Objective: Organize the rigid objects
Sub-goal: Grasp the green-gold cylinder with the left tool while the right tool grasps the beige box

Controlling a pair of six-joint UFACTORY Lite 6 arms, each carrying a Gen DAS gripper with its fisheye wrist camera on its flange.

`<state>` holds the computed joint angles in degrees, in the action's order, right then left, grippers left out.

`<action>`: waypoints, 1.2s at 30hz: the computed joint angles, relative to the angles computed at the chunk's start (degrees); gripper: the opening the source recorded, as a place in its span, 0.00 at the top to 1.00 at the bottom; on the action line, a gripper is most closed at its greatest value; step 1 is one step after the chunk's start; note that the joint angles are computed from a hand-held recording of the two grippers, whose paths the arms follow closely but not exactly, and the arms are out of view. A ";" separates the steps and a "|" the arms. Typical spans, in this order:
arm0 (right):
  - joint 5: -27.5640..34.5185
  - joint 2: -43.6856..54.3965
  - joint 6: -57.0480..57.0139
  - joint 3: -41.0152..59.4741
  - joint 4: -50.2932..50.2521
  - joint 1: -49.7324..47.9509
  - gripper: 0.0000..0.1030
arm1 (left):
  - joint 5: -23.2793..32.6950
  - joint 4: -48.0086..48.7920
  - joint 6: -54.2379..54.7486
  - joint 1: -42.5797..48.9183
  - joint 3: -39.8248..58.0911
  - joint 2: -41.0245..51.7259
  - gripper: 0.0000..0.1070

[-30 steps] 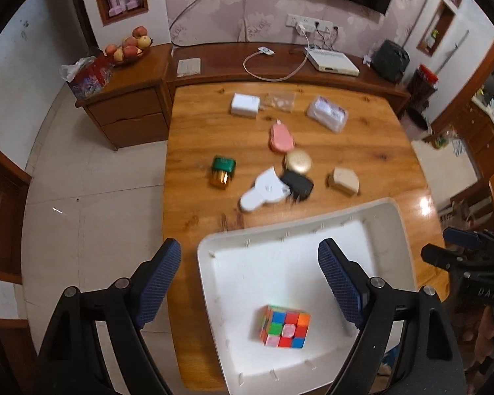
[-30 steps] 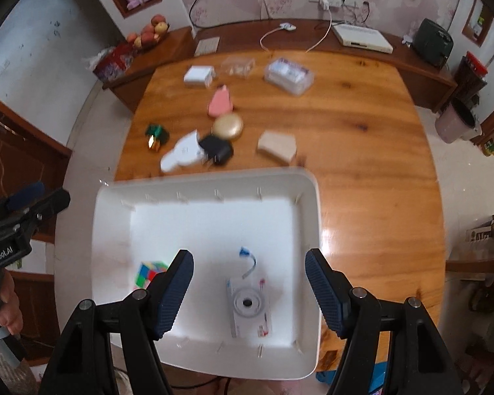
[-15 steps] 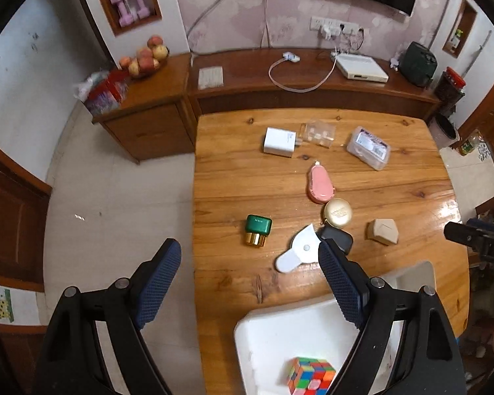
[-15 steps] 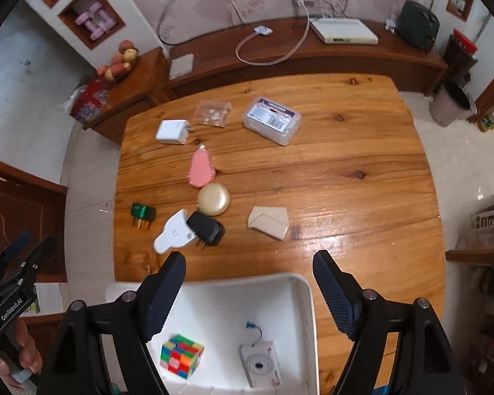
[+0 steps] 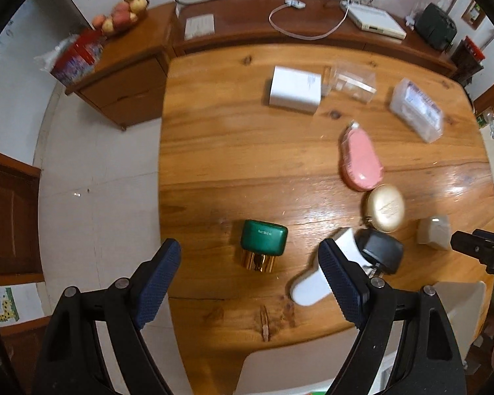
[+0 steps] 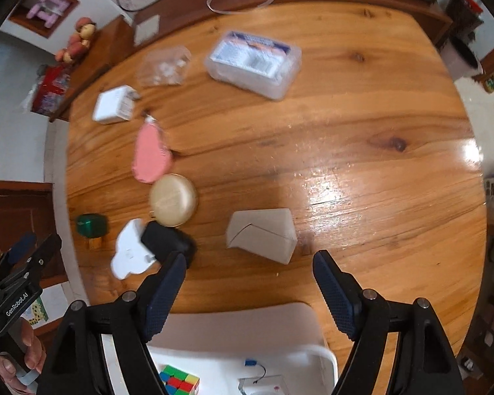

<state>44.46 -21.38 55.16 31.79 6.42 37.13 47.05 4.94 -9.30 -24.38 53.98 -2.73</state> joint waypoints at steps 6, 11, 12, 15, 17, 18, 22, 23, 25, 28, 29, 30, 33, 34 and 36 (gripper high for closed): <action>-7.70 6.49 -8.47 -2.69 6.91 -4.47 0.22 | -3.02 0.04 -0.46 -0.91 -0.40 4.52 0.18; -10.54 12.09 -8.51 -1.42 6.31 -4.55 0.22 | -5.08 0.14 -1.08 -1.33 -0.76 6.88 0.19; -11.13 13.33 -8.28 -0.99 6.26 -4.37 0.22 | -5.46 0.09 -1.20 -1.28 -0.81 7.26 0.18; -11.41 16.31 -7.10 0.41 5.24 -4.25 0.22 | -6.19 0.02 -1.67 -1.10 -0.45 8.52 0.19; -11.45 17.78 -6.37 1.08 4.72 -4.07 0.22 | -6.65 -0.06 -1.42 -0.66 -0.39 9.13 0.19; -11.56 18.32 -6.58 1.27 4.89 -4.15 0.22 | -6.87 0.11 -1.54 -0.59 -0.36 9.39 0.19; -12.31 21.79 -7.75 2.70 6.42 -4.37 0.33 | -7.81 0.93 -2.23 -0.44 -0.23 10.87 0.19; -12.56 22.51 -8.05 2.87 7.07 -4.13 0.33 | -7.97 0.92 -2.28 -0.46 -0.24 11.31 0.19; -13.13 22.49 -6.72 2.39 6.94 -2.97 0.34 | -8.40 1.37 -2.25 -0.06 0.10 12.49 0.21; -12.61 23.55 -4.65 3.45 5.28 -1.88 0.37 | -8.96 0.69 -1.16 0.51 -0.21 13.39 0.31; -12.68 23.55 -4.54 3.39 5.31 -1.74 0.37 | -9.06 -0.11 0.04 0.86 -0.35 13.52 0.33; -12.80 23.80 -4.27 3.57 5.47 -1.36 0.37 | -9.13 -0.34 0.87 1.38 0.31 14.30 0.37; -12.41 22.79 -4.40 2.92 5.52 -1.34 0.37 | -9.29 -0.50 1.42 1.57 0.15 14.58 0.43; -12.30 22.80 -4.01 3.11 5.42 -0.98 0.37 | -9.32 -0.66 1.71 1.82 0.19 14.82 0.45; -12.37 22.72 -3.16 3.20 5.33 -0.28 0.37 | -9.82 -2.72 3.57 2.41 0.00 14.86 0.50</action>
